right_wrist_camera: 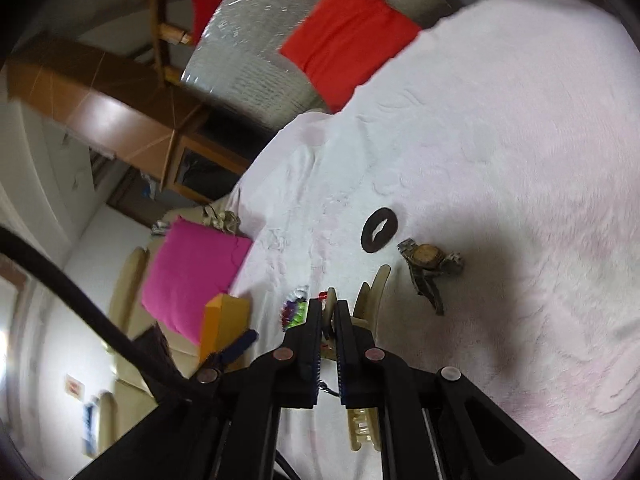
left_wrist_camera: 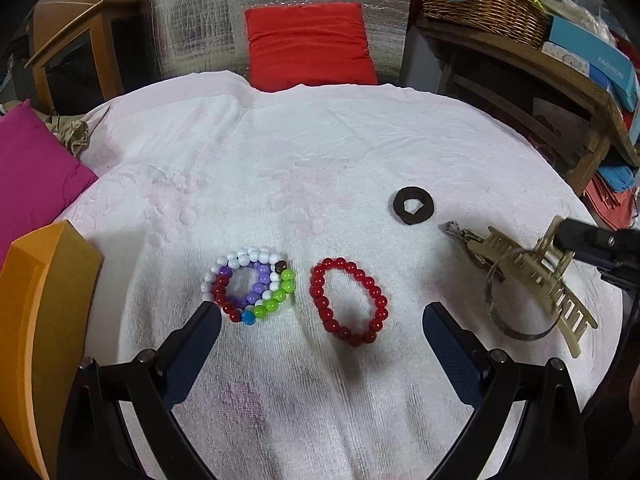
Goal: Organize jewelry
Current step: 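Reach the right tool to the beige claw hair clip and grasp it, then grasp the silver bangle with the left tool while the right tool lifts the clip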
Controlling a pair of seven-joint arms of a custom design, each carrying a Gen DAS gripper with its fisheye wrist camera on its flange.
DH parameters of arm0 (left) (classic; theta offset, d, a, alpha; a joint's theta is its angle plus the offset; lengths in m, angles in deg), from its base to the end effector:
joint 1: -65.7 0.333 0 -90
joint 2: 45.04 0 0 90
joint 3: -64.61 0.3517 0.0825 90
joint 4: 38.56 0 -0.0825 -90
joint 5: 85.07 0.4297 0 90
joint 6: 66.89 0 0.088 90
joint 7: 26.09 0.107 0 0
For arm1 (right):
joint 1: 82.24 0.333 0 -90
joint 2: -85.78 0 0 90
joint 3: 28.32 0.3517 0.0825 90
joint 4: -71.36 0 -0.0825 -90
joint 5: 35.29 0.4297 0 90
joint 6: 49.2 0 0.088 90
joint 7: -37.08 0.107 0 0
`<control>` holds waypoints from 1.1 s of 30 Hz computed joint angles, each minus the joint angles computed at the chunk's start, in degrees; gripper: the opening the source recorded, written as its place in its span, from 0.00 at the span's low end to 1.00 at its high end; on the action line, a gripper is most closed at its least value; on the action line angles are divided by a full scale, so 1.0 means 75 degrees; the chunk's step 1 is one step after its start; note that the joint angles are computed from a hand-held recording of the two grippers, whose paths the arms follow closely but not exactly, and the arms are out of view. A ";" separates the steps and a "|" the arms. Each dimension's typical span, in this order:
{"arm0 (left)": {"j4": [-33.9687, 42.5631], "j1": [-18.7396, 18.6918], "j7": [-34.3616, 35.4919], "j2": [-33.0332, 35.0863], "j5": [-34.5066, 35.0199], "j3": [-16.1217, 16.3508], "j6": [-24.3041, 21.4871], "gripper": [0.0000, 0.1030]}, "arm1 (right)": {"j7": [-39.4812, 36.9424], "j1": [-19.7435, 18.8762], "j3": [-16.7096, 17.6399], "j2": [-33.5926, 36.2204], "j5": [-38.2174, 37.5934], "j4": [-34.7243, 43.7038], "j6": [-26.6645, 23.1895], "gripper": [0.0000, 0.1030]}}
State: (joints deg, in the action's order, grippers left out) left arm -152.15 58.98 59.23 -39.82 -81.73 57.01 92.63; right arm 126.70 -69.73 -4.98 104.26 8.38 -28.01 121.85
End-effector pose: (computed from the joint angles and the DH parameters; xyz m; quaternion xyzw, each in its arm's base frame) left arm 0.6460 -0.1649 0.5177 -0.5896 0.7287 -0.2756 0.2132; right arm 0.6431 0.3592 0.5125 -0.5681 0.6622 0.0506 0.4859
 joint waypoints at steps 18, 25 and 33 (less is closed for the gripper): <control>-0.0415 0.0147 0.2466 -0.0425 -0.1927 -0.0257 -0.0277 0.98 | 0.0565 0.0324 -0.0597 -0.0065 -0.0765 -0.0142 -0.1194 0.07; -0.0294 -0.0014 0.3415 -0.0363 -0.2525 -0.0340 -0.1075 0.91 | 0.1094 0.0298 -0.0726 0.0045 -0.0648 -0.0009 -0.1599 0.07; -0.0146 -0.0191 0.3467 -0.0171 -0.2426 -0.0395 -0.1596 0.85 | 0.1012 0.0251 -0.0856 -0.0036 0.0140 -0.0039 -0.1948 0.26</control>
